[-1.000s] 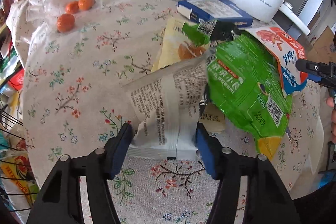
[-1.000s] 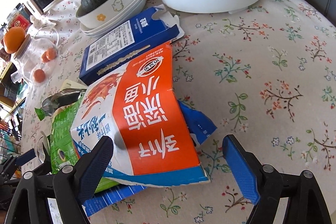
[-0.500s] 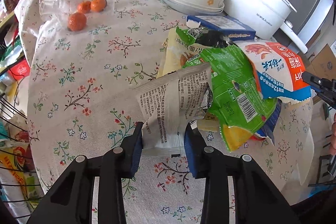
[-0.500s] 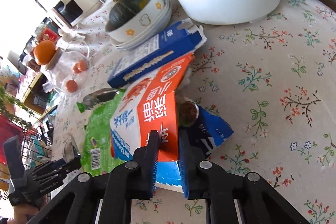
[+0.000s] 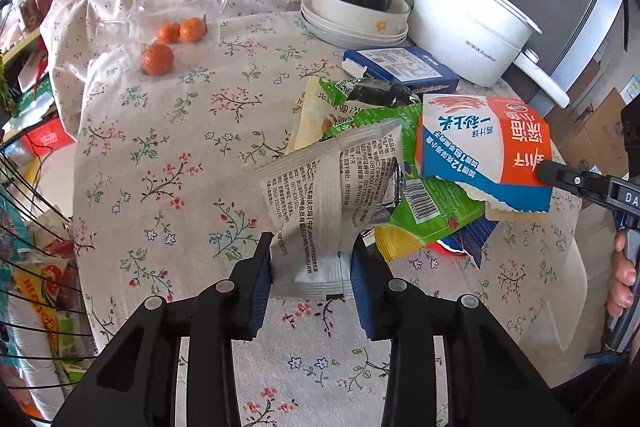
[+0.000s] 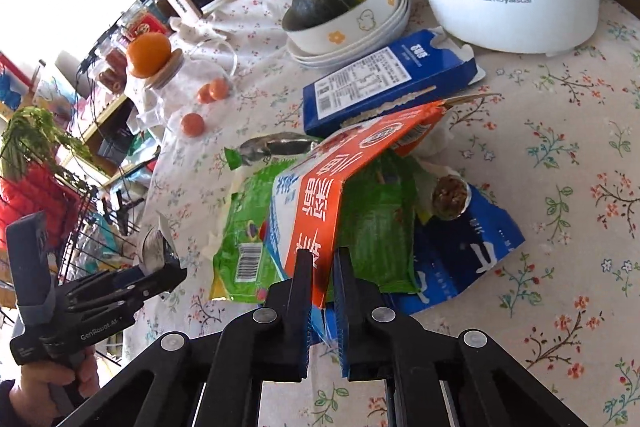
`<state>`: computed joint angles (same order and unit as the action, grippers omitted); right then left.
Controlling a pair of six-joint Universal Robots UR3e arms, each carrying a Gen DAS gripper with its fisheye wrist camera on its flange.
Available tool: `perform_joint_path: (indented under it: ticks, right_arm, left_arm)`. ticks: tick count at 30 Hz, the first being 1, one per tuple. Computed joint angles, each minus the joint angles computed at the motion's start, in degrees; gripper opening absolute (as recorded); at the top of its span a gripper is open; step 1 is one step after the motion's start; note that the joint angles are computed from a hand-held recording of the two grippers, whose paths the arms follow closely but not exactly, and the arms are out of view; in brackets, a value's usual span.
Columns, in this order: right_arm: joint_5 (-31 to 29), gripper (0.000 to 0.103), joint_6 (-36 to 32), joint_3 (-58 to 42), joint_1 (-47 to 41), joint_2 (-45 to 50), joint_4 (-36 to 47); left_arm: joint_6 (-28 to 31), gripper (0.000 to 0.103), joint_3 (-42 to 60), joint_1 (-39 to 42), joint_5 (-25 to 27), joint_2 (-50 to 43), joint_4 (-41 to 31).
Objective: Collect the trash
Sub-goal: 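Grasp the blue-and-orange milk carton with the right gripper while the left gripper grasps the white snack bag, then carry the carton and white snack bag over the white bin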
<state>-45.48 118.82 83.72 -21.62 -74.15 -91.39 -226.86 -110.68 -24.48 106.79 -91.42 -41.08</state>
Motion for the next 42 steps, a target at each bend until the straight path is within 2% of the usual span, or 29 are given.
perform_joint_path:
  ticks: [6,10,15,20,26,35,42]
  right_arm:
    - [-1.46,0.015,3.77,1.48,2.65,1.51,-3.41]
    - [1.86,0.008,3.31,2.61,1.45,-0.41,-1.08]
    - [4.52,0.003,-0.02,6.38,-1.57,-7.08,-0.02]
    - [7.47,0.003,-7.45,6.15,-7.29,-12.20,9.91]
    - [6.84,0.003,-15.56,5.00,-14.39,-16.29,17.59]
    - [5.09,0.003,-23.24,-0.58,-25.25,-15.90,25.77]
    - [3.01,0.003,-26.10,-4.86,-32.90,-12.24,26.56]
  left_arm:
    - [-0.49,0.038,-0.51,-0.69,0.86,2.12,-0.77]
    - [-1.13,0.038,-0.34,-1.20,1.60,3.45,-0.94]
    - [-2.21,0.038,2.29,-3.30,2.45,2.36,-0.59]
    - [-2.19,0.038,7.68,-7.00,4.04,-1.57,-1.74]
    - [-1.47,0.038,14.40,-9.64,4.44,-6.55,-2.52]
    - [1.60,0.038,30.16,-13.13,3.18,-18.57,-5.05]
    - [4.90,0.038,51.39,-16.12,1.36,-32.71,-11.65]
